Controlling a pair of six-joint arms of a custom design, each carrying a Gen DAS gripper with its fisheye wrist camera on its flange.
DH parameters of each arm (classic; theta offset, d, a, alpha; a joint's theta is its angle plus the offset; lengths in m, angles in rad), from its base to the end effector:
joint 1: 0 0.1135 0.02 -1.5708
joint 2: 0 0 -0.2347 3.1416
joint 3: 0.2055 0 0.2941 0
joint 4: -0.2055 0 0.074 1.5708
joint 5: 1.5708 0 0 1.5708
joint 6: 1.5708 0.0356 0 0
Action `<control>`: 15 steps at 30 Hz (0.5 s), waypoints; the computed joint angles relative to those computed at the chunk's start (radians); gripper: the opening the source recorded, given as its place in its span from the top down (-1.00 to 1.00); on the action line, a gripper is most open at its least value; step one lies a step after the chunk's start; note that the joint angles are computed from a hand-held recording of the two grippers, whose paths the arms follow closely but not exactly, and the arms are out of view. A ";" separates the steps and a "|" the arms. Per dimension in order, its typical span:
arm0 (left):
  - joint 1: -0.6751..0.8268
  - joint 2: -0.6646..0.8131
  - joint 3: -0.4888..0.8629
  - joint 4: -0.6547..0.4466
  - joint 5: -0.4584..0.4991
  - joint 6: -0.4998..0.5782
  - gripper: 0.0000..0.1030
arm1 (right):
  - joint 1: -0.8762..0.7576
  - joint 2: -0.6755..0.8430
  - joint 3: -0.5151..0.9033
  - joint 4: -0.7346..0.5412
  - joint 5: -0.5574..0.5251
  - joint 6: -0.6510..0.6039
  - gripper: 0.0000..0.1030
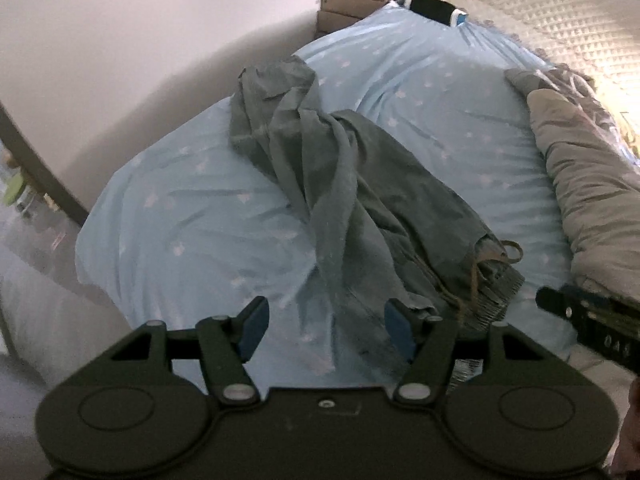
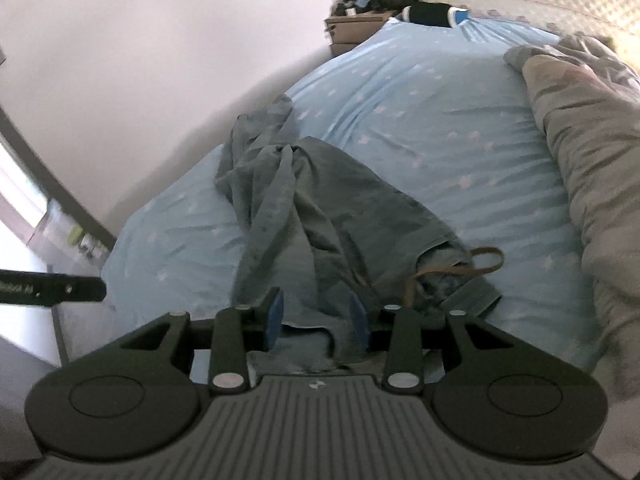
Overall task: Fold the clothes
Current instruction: 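Open both grippers and release the trousers flat on the sheet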
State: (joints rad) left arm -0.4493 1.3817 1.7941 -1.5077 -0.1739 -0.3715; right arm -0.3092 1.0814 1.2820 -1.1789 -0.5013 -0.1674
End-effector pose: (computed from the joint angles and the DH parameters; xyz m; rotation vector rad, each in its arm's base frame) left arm 0.2419 -0.1098 0.4174 0.0469 2.6379 -0.0442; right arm 0.2325 -0.0563 0.3495 -0.0172 2.4298 0.4282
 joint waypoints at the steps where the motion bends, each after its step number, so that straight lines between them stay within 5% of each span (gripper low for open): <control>1: 0.056 -0.010 -0.008 0.015 0.044 0.068 -0.18 | 0.051 -0.040 -0.027 0.025 0.041 0.067 0.24; 8: 0.380 0.057 0.084 0.001 0.245 0.476 -0.18 | 0.434 -0.143 -0.097 0.105 0.379 0.530 0.24; 15: 0.488 0.222 0.252 -0.041 0.313 0.579 -0.18 | 0.587 -0.119 -0.069 0.120 0.488 0.655 0.22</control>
